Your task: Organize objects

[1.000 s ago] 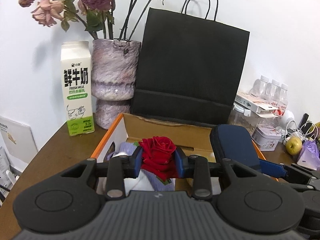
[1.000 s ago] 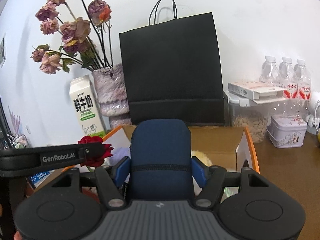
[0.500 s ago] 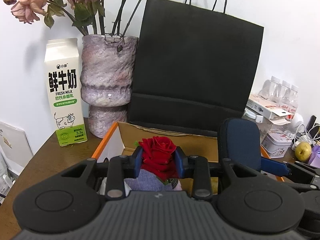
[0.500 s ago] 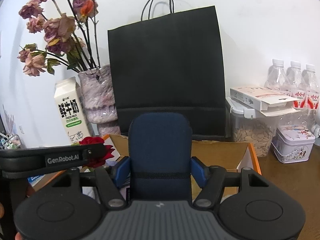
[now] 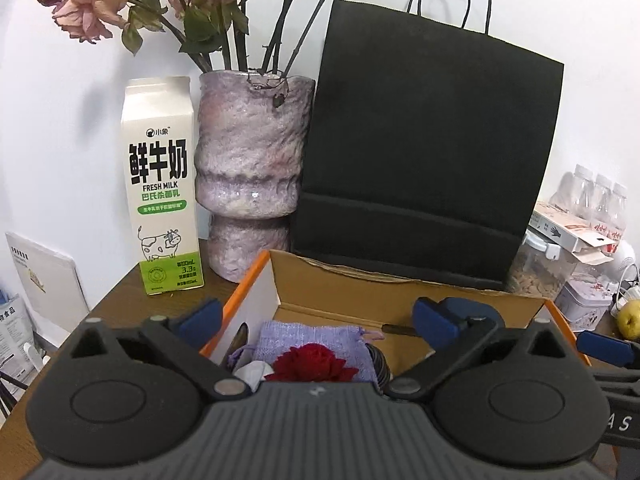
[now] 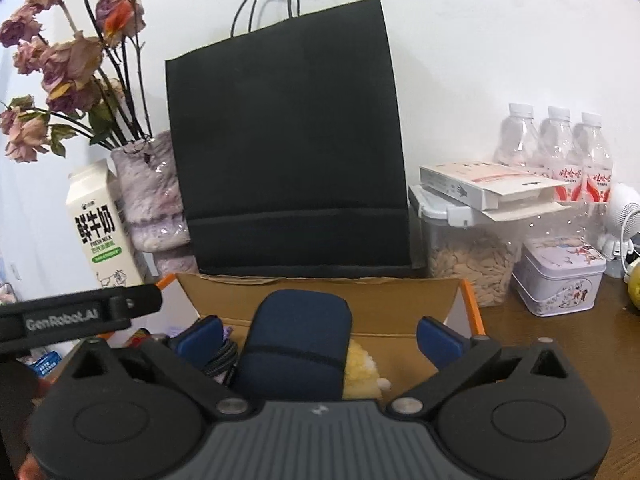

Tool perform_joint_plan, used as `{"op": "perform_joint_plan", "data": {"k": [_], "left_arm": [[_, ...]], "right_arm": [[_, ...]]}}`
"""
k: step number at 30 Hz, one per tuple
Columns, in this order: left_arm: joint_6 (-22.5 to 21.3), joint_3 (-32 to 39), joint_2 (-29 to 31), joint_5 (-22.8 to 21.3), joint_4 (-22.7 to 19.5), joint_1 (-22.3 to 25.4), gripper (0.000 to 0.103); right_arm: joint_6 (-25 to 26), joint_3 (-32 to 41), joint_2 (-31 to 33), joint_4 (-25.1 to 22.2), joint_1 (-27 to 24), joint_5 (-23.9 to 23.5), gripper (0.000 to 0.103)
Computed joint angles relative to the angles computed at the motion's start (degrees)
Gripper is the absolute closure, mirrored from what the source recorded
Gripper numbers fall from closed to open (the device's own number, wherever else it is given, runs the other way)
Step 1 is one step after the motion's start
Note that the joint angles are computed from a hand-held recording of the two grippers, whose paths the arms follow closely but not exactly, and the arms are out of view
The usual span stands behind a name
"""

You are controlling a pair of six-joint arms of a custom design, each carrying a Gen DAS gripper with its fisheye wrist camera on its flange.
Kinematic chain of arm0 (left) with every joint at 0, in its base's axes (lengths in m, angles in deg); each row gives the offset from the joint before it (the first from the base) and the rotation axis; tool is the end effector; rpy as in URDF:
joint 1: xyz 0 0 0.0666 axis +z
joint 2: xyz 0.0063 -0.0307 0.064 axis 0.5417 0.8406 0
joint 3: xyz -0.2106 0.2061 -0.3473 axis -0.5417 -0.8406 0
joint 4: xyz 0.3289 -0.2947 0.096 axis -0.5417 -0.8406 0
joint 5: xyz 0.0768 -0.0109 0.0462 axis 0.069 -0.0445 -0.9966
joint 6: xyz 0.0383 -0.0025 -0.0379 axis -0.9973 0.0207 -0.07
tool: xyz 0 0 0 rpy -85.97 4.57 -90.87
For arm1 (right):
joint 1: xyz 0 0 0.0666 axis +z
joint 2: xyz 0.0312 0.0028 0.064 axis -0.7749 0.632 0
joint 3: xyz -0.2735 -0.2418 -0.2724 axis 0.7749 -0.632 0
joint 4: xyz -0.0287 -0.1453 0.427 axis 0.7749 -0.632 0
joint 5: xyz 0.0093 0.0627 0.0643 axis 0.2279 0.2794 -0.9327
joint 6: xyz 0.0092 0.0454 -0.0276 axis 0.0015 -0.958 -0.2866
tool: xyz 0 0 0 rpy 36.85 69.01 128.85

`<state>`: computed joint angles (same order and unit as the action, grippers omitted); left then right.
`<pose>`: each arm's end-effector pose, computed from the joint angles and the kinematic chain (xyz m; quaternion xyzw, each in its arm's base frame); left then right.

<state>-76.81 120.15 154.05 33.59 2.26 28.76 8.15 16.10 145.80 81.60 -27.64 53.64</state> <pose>0.6409 -0.0468 0.3558 -0.0062 0.8522 -0.0617 0.5195 0.6248 0.2559 0.3370 0.0360 0.8464 0.0689 0.5269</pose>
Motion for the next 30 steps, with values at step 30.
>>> {"op": "perform_joint_plan", "data": {"k": [30], "left_arm": [[-4.22,-11.87,-10.28,2.54,0.82,2.40,0.000]], "right_arm": [[0.53,-9.69,-8.42,0.89,3.48,1.59,0.000]]}}
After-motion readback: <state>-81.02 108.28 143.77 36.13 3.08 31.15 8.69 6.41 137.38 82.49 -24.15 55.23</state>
